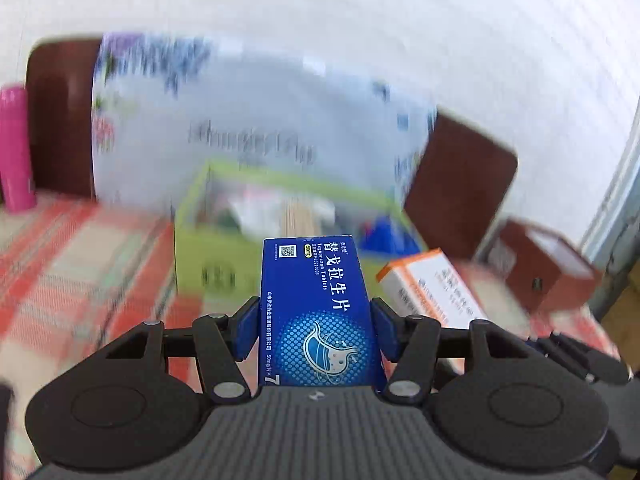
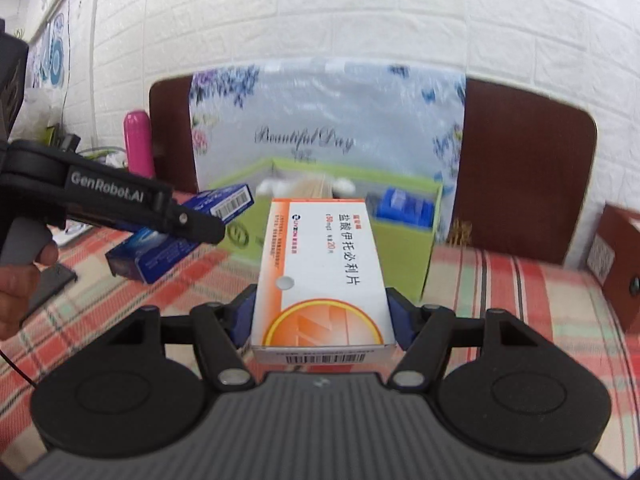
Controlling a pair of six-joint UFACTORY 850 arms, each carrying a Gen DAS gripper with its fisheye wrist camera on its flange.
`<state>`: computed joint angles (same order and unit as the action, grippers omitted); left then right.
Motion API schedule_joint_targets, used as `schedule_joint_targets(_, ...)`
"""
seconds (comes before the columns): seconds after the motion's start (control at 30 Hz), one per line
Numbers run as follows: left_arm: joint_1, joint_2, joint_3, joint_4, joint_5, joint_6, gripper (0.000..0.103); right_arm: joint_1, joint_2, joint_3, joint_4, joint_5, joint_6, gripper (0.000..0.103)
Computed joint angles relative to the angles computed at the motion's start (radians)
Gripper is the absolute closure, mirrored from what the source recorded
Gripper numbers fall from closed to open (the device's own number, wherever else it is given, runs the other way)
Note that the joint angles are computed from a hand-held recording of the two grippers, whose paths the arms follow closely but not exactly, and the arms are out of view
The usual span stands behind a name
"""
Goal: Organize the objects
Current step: 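Grasp and lift the blue medicine box with the left gripper while the right gripper lifts the orange-white box, then lower both medicine boxes into the lime-green box and open both grippers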
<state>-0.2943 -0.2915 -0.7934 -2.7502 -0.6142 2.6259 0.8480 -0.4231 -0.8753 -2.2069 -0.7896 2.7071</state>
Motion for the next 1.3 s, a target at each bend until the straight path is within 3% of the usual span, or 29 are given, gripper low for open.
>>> schedule_joint_targets(0.1, 0.002, -0.021, -0.068, -0.045, -0.01, 0.025, 0.042, -0.028, -0.025, -0.07, -0.011, -0.006, -0.057, 0.037)
schedule_joint_targets(0.23, 0.007, -0.083, -0.19, -0.101, 0.039, 0.065, 0.042, -0.069, -0.089, -0.192, -0.002, 0.001, -0.106, 0.037)
schedule_joint_targets(0.5, 0.029, -0.252, -0.409, -0.054, 0.128, 0.009, 0.041, -0.171, -0.243, -0.4, -0.019, 0.039, -0.123, 0.037)
schedule_joint_targets(0.53, 0.031, -0.283, -0.438, -0.036, 0.146, 0.006, 0.032, -0.184, -0.269, -0.424, -0.034, 0.059, -0.125, 0.032)
schedule_joint_targets(0.57, 0.028, -0.308, -0.464, -0.051, 0.185, 0.024, 0.022, -0.197, -0.293, -0.454, -0.017, 0.109, -0.164, 0.015)
schedule_joint_targets(0.63, 0.027, -0.336, -0.481, -0.084, 0.241, 0.051, 0.022, -0.197, -0.328, -0.479, 0.067, 0.118, -0.249, 0.011)
schedule_joint_targets(0.7, 0.045, -0.348, -0.468, 0.0, 0.21, -0.06, 0.022, -0.182, -0.327, -0.432, 0.011, 0.019, -0.19, 0.011)
schedule_joint_targets(0.73, 0.051, -0.349, -0.459, 0.016, 0.199, -0.092, 0.022, -0.18, -0.323, -0.412, -0.012, -0.005, -0.157, 0.013)
schedule_joint_targets(0.93, 0.048, -0.348, -0.448, -0.025, 0.199, -0.067, 0.022, -0.181, -0.326, -0.42, -0.056, -0.017, -0.144, 0.053)
schedule_joint_targets(1.1, 0.034, -0.32, -0.425, -0.115, 0.236, 0.021, 0.022, -0.196, -0.343, -0.464, -0.063, 0.088, -0.161, 0.053)
schedule_joint_targets(1.2, 0.022, -0.257, -0.348, -0.226, 0.194, 0.14, 0.022, -0.185, -0.3, -0.398, -0.105, 0.029, -0.09, 0.03)
schedule_joint_targets(1.23, 0.016, -0.232, -0.318, -0.263, 0.177, 0.175, 0.02, -0.176, -0.279, -0.368, -0.11, -0.008, -0.059, 0.007)
schedule_joint_targets(1.27, 0.011, -0.208, -0.289, -0.283, 0.163, 0.202, 0.017, -0.164, -0.259, -0.338, -0.099, -0.055, -0.041, 0.0)
schedule_joint_targets(1.3, 0.004, -0.184, -0.262, -0.299, 0.16, 0.229, 0.016, -0.147, -0.237, -0.309, -0.073, -0.101, -0.04, 0.0)
